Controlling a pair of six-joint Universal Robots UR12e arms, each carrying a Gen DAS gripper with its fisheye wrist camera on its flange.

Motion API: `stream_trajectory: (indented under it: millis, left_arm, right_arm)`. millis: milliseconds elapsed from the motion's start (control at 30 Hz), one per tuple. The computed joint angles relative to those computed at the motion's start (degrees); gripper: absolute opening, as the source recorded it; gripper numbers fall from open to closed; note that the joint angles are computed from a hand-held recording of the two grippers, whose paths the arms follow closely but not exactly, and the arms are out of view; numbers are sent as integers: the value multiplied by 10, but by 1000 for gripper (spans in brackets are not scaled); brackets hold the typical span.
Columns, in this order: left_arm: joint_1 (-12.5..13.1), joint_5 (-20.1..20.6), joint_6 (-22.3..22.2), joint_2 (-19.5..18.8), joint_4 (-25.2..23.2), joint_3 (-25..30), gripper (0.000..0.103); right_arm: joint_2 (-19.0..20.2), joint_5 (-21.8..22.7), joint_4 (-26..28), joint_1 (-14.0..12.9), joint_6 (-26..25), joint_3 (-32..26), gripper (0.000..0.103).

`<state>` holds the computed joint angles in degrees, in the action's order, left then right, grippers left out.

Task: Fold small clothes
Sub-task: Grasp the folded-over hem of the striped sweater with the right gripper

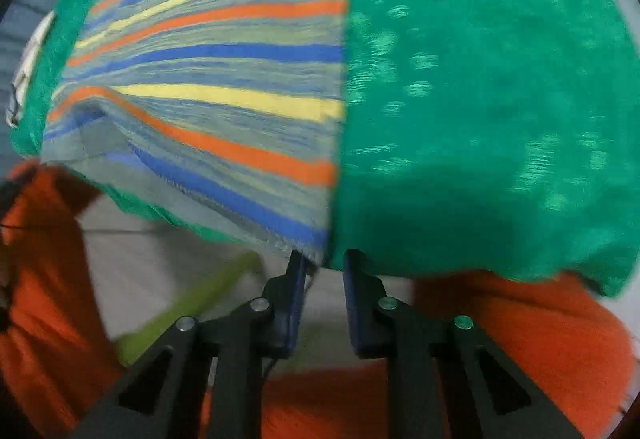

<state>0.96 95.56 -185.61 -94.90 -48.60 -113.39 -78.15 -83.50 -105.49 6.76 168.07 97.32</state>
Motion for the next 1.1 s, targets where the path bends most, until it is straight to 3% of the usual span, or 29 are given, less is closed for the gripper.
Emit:
stream_trajectory:
  millis: [100,167,200,233,267,300,433,600,633,800,833,900,933,1033,1100]
  left_arm:
    - [26,-21,-1,-2,11,24,23]
    - [34,-30,7,-27,54,61,64]
    - [35,-35,15,-43,89,78,75]
    - [36,-50,33,-67,135,103,92]
    - [36,-57,46,-89,160,125,97]
    - [35,-55,55,-114,170,155,96]
    - [32,-71,80,-236,100,320,96]
    - [32,-98,74,-350,-23,484,96]
    - [33,-112,72,-373,-50,515,96]
    - [25,-114,80,-448,-148,623,96]
    - [24,-117,78,-450,-142,623,94]
    - [18,-109,90,-445,-111,610,42]
    - [14,-100,101,-442,-103,604,7]
    - [-3,-22,110,-428,-27,575,3]
    - [-4,-5,90,-421,17,562,3]
  right_arm:
    - [-11,-17,-37,-7,-21,-22,35]
    - [-3,10,-73,-17,-31,-53,54]
    - [9,26,-109,-21,-35,-78,60]
    - [24,38,-141,-21,-39,-99,67]
    - [42,58,-178,-23,-44,-124,71]
    - [63,74,-200,-25,-45,-150,72]
    - [169,73,-210,-13,-64,-285,72]
    - [304,52,-103,3,-120,-468,72]
    - [315,55,-92,2,-122,-483,72]
    - [424,61,-4,13,-140,-639,72]
    - [447,49,23,16,-141,-675,70]
    - [487,20,91,23,-162,-742,24]
    - [489,12,94,25,-176,-745,10]
    - [448,-6,12,28,-178,-670,10]
    - [421,-53,-73,31,-164,-618,9]
